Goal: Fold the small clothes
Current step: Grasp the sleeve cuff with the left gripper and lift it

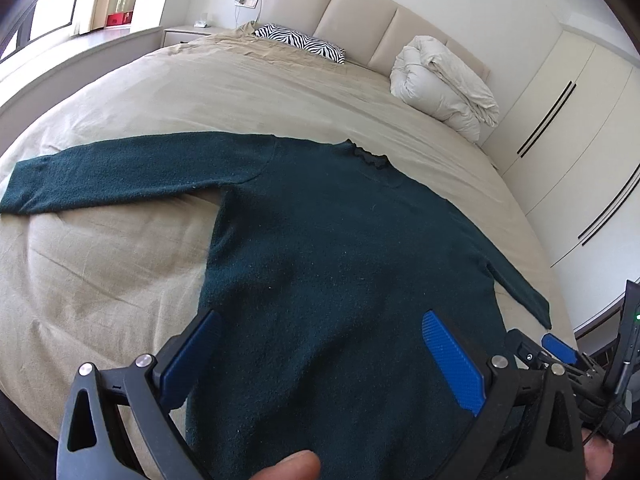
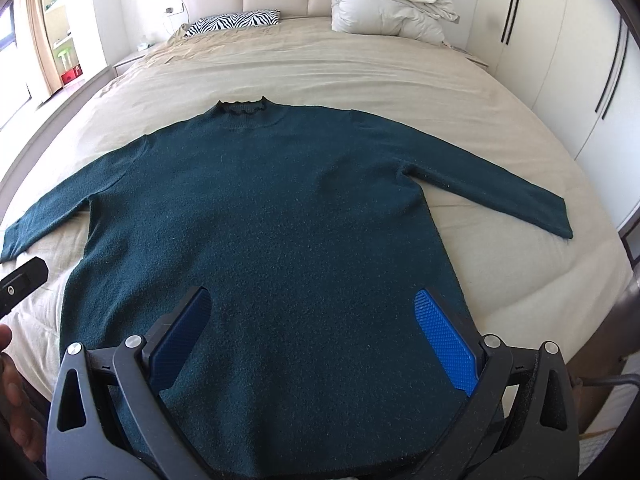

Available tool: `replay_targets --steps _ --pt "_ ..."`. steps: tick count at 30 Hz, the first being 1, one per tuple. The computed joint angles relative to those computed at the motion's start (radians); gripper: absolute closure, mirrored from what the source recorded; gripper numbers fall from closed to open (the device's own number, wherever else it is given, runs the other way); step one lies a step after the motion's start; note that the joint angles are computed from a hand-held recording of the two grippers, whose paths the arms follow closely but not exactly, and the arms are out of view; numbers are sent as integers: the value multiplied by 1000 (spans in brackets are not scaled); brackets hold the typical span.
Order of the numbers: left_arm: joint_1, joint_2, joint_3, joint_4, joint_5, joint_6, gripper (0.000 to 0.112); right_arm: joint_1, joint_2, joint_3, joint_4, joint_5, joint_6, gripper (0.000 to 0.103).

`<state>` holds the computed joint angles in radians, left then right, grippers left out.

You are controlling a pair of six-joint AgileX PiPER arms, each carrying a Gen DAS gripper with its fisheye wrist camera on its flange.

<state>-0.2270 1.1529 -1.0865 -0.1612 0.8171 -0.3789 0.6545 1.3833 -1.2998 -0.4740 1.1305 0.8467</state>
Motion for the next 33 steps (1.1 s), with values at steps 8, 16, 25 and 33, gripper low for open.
replay_targets --steps 8,16,25,33 --pt "474 -64 104 -627 36 658 9 56 21 -69 -43 -123 49 0" --pt "982 139 77 -808 234 782 9 102 78 -173 -58 -225 99 0" --pt "1226 394 71 -1078 128 801 19 66 163 -281 117 -247 15 0" --pt "1196 484 93 -1250 -13 799 20 31 208 -324 203 -288 -16 0"
